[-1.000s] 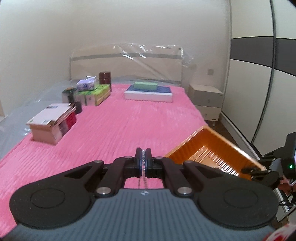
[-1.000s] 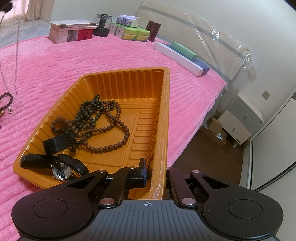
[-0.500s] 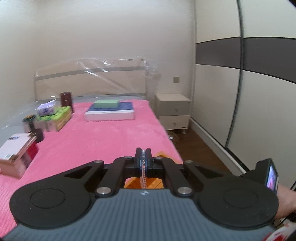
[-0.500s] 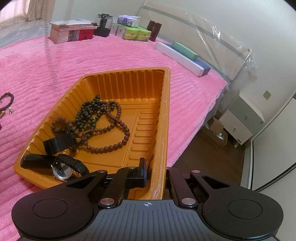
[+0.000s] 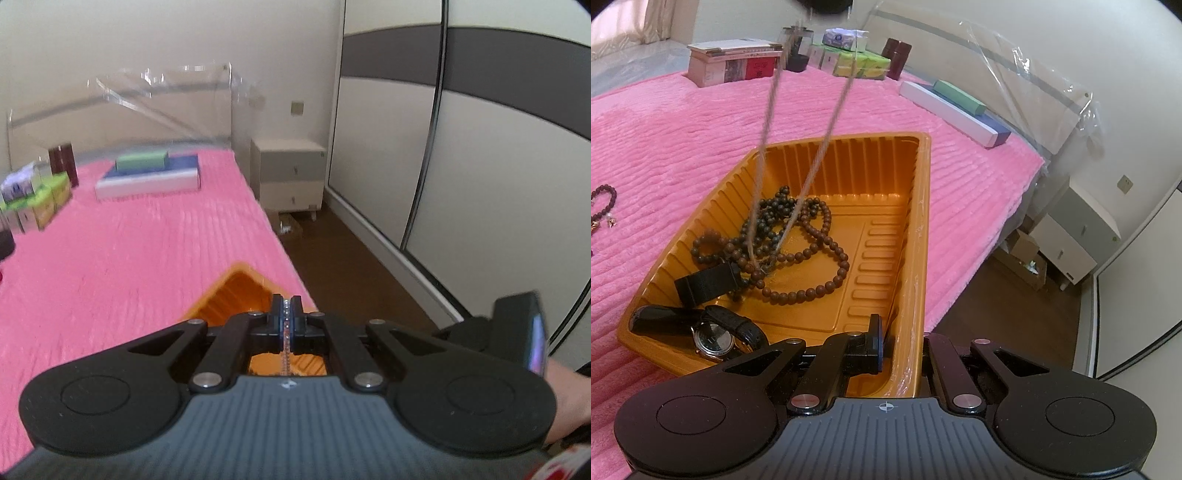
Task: Organize jewelry
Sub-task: 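Carry the pearl necklace into the orange tray and open the left tool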
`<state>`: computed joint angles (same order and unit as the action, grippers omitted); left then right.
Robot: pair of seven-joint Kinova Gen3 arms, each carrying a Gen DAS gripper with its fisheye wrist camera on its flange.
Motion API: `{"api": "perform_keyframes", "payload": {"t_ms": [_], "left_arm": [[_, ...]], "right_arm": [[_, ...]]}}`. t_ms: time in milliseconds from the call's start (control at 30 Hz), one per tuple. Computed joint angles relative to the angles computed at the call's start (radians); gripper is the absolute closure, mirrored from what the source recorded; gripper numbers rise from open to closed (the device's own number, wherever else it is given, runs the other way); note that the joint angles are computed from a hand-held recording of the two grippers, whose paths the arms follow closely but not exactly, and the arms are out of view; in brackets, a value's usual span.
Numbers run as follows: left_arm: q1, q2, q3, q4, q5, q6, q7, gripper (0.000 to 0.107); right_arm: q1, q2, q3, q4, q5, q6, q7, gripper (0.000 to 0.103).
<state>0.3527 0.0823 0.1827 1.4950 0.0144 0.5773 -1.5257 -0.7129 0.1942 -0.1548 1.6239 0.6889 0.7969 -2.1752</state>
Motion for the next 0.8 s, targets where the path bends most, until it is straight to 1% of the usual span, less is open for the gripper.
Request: {"api": "perform_keyframes", "payload": {"t_ms": [167, 367, 467, 600, 700, 800], "left_arm": [[-0.029, 0.039, -0.004, 0.005, 0.072, 0.015, -0.032, 0.106], [-0.035, 0.046, -0.013, 0.013, 0.077, 0.017, -0.018, 0.105], [-0.032, 0.037, -0.021, 0.020, 0.059, 0.007, 0.014, 0.099], [-0.042, 0.003, -0.030, 0.054, 0.044, -0.011, 0.040, 0.095], [-0.057, -0.041, -0.036, 0.103, 0.040, -0.033, 0.068, 0.093], [-0.069, -0.090, -0.036, 0.161, -0.006, -0.048, 0.125, 0.092]], "right_arm": [[0.001, 0.000, 0.000, 0.001, -0.001, -0.001, -0.001, 0.098], [0.004, -0.001, 0.001, 0.002, -0.004, -0.003, 0.001, 0.098], [0.005, -0.002, 0.001, 0.003, -0.004, -0.003, 0.001, 0.098], [0.006, -0.002, 0.002, 0.006, -0.003, -0.006, -0.004, 0.098], [0.003, -0.004, 0.001, 0.009, 0.001, -0.004, -0.012, 0.098], [0.002, -0.004, -0.001, 0.008, 0.002, -0.001, -0.013, 0.098]]}}
